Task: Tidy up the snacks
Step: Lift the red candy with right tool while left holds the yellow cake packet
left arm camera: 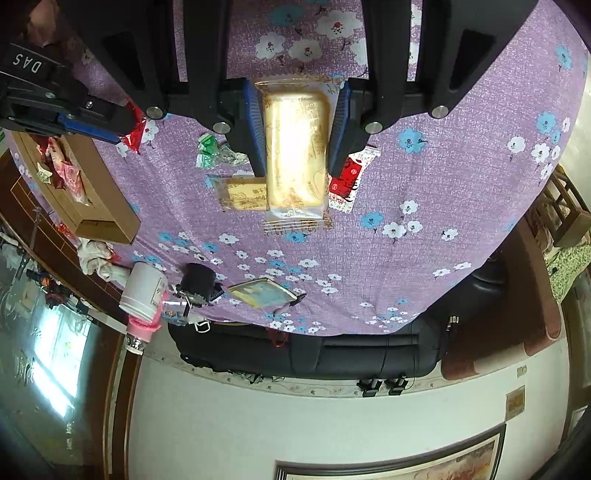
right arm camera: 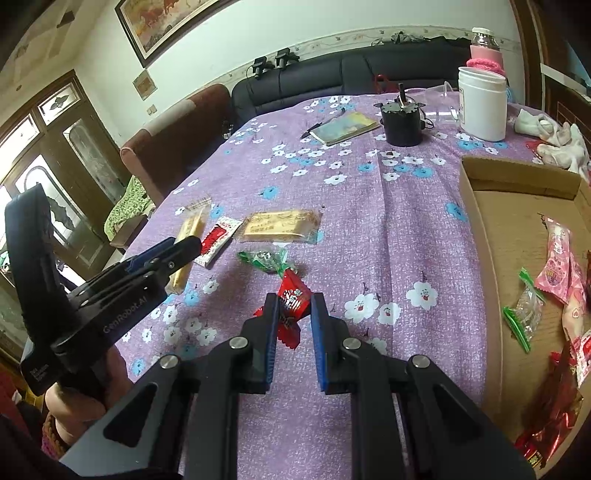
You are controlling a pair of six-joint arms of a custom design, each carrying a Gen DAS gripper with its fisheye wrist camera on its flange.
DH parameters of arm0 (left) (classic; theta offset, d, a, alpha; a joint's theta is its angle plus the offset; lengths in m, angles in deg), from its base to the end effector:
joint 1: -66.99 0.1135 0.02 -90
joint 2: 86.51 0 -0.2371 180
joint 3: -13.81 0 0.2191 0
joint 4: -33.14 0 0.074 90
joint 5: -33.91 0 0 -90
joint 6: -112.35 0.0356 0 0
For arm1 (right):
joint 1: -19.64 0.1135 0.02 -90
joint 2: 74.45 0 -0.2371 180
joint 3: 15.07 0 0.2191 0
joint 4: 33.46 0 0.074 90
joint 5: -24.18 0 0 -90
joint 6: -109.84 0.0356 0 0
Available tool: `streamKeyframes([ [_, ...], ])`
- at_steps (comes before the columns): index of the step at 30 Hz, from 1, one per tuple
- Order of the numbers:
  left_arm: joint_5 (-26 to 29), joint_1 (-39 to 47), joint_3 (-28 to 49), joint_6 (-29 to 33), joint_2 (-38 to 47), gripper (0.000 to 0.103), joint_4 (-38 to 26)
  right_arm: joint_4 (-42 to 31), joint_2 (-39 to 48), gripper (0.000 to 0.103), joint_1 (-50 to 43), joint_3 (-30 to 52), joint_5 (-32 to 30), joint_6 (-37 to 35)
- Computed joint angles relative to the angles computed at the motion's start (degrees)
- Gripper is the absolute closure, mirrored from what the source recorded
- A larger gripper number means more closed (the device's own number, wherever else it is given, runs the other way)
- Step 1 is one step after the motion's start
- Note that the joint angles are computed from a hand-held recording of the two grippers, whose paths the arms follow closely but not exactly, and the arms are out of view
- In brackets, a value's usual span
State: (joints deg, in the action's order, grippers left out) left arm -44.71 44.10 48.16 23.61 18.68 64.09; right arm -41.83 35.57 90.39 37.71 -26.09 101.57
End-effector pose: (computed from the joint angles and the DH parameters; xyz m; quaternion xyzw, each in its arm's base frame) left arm 0.2162 -0.0989 0.0655 0.2296 0.8727 -0.1673 0.3971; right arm 0.1077 0.2395 0.0597 0.1594 0.9082 0.1140 0.3699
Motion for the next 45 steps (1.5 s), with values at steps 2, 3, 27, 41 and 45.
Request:
streamKeyframes([
  [2, -0.17, -0.25, 0.05, 0.01, 0.17, 0.070, 0.10, 1.06, -0.11, 0.084, -0.33, -0.67, -0.25, -0.32],
  [3, -0.16, -0.30, -0.01, 0.03, 0.18, 0.070, 0.23, 0.83, -0.07, 0.084, -0.42, -0.59, -0.22, -0.31],
  [27, -0.59, -1.94, 0.36, 0.75, 1.14, 0.070, 0.61, 4.32, -6.38, 0.084, -1.92, -10.08, 0.97, 4.66],
  [41, 0.15, 1.06, -2.08, 1.46, -1.16, 0.070, 3.36, -0.67, -10.09, 0.084, 0.29, -10.50, 4.46, 7.66],
  [45, 3.97, 6.49, -0.10, 0.24, -1.24, 0.071, 0.37, -10.08, -18.33, 0.084, 3.66, -13.50, 9.76, 16.14],
])
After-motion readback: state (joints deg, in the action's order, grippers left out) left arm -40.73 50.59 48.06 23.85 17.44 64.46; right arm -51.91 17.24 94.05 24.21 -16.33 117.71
